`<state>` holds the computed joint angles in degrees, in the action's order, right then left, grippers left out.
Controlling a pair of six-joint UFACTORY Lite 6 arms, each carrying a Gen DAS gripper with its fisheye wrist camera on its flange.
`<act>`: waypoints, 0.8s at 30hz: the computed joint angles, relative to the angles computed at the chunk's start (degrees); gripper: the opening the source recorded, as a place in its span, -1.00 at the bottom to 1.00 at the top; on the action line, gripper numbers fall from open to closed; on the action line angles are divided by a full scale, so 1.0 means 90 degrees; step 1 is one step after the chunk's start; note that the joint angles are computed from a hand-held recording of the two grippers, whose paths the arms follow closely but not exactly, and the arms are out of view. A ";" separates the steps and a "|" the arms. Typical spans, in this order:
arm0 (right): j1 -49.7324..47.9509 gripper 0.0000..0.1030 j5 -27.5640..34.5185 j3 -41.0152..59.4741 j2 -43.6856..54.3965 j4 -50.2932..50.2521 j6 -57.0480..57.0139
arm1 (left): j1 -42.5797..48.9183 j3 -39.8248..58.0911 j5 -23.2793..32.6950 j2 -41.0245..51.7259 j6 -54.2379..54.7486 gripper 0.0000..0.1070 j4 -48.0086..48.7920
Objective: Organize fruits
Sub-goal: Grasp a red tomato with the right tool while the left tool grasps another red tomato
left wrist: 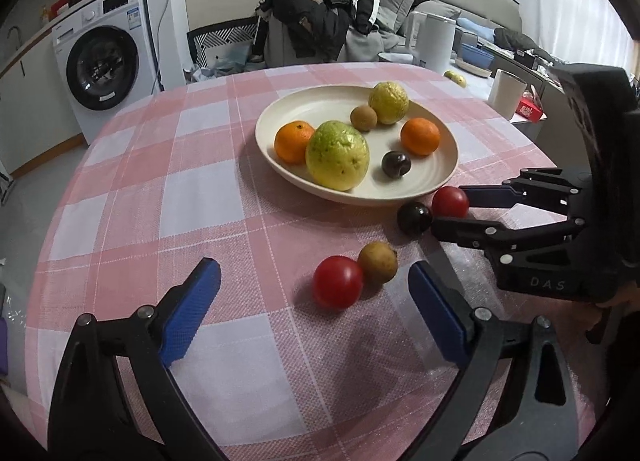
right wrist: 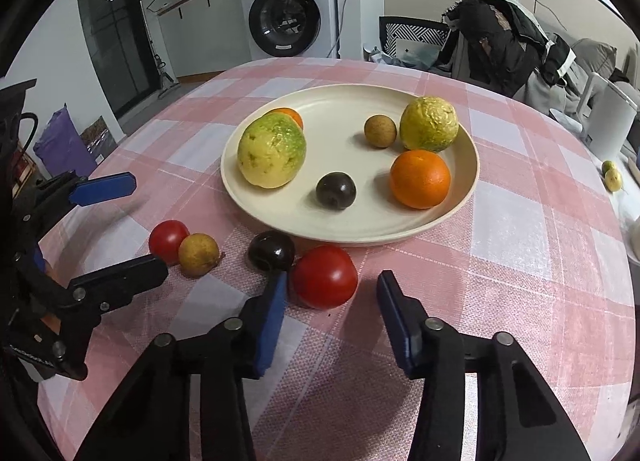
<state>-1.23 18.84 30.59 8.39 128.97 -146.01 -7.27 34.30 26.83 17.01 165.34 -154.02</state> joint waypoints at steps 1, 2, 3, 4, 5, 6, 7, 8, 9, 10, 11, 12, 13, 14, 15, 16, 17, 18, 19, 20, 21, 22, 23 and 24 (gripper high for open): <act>0.0007 -0.16 0.0005 -0.0005 -0.0001 -0.0005 -0.0010 | 0.0039 0.0013 -0.0001 0.0017 -0.0090 0.77 0.0106; 0.0025 -0.22 0.0013 -0.0009 -0.0002 -0.0023 0.0007 | 0.0086 0.0052 -0.0012 0.0058 -0.0212 0.77 0.0243; 0.0026 -0.27 0.0035 -0.0017 -0.0010 -0.0108 0.0060 | 0.0127 0.0101 -0.0047 0.0100 -0.0333 0.77 0.0365; 0.0036 -0.34 0.0038 -0.0031 -0.0032 -0.0115 0.0042 | 0.0164 0.0111 -0.0051 0.0111 -0.0406 0.77 0.0444; 0.0026 -0.37 0.0059 -0.0040 -0.0046 -0.0207 0.0109 | 0.0198 0.0120 -0.0049 0.0118 -0.0466 0.77 0.0514; -0.0022 -0.37 0.0104 -0.0050 -0.0056 -0.0355 0.0210 | 0.0237 0.0136 -0.0053 0.0132 -0.0546 0.77 0.0617; -0.0073 -0.38 0.0171 -0.0080 -0.0089 -0.0502 0.0316 | 0.0260 0.0130 -0.0048 0.0122 -0.0571 0.77 0.0653; -0.0094 -0.38 0.0199 -0.0096 -0.0125 -0.0598 0.0407 | 0.0289 0.0124 -0.0021 0.0120 -0.0589 0.75 0.0690; -0.0120 -0.38 0.0220 -0.0142 -0.0207 -0.0674 0.0476 | 0.0316 0.0133 -0.0017 0.0119 -0.0635 0.71 0.0767; -0.0161 -0.38 0.0268 -0.0209 -0.0306 -0.0756 0.0539 | 0.0338 0.0146 -0.0030 0.0118 -0.0667 0.70 0.0832; -0.0224 -0.38 0.0330 -0.0248 -0.0379 -0.0947 0.0696 | 0.0361 0.0149 -0.0038 0.0110 -0.0682 0.69 0.0881; -0.0324 -0.38 0.0417 -0.0289 -0.0465 -0.1216 0.0915 | 0.0379 0.0147 -0.0042 0.0101 -0.0680 0.69 0.0910; -0.0427 -0.38 0.0516 -0.0328 -0.0546 -0.1437 0.1082 | 0.0404 0.0138 -0.0032 0.0094 -0.0674 0.69 0.0939; -0.0493 -0.38 0.0585 -0.0357 -0.0611 -0.1556 0.1181 | 0.0427 0.0139 -0.0033 0.0100 -0.0720 0.65 0.1025; -0.0537 -0.38 0.0617 -0.0380 -0.0682 -0.1658 0.1282 | 0.0444 0.0162 -0.0061 0.0115 -0.0800 0.56 0.1160; -0.0577 -0.38 0.0647 -0.0385 -0.0731 -0.1809 0.1429 | 0.0453 0.0201 -0.0098 0.0149 -0.0888 0.51 0.1296; -0.0623 -0.38 0.0703 -0.0375 -0.0745 -0.1964 0.1580 | 0.0436 0.0215 -0.0129 0.0161 -0.0932 0.42 0.1353; -0.0665 -0.38 0.0776 -0.0366 -0.0761 -0.2142 0.1766 | 0.0425 0.0224 -0.0150 0.0178 -0.0939 0.34 0.1381; -0.0687 -0.38 0.0816 -0.0359 -0.0779 -0.2244 0.1873 | 0.0410 0.0229 -0.0157 0.0202 -0.0896 0.30 0.1364; -0.0683 -0.38 0.0802 -0.0355 -0.0795 -0.2235 0.1877 | 0.0391 0.0245 -0.0177 0.0236 -0.0865 0.27 0.1369; -0.0683 -0.38 0.0776 -0.0329 -0.0783 -0.2248 0.1898 | 0.0374 0.0256 -0.0184 0.0265 -0.0853 0.25 0.1375; -0.0692 -0.38 0.0779 -0.0322 -0.0763 -0.2233 0.1887 | 0.0358 0.0279 -0.0197 0.0304 -0.0850 0.23 0.1383; -0.0729 -0.38 0.0795 -0.0318 -0.0750 -0.2262 0.1894 | 0.0346 0.0312 -0.0217 0.0346 -0.0882 0.17 0.1417; -0.0725 -0.38 0.0776 -0.0312 -0.0744 -0.2255 0.1889 | 0.0338 0.0337 -0.0224 0.0384 -0.0898 0.14 0.1434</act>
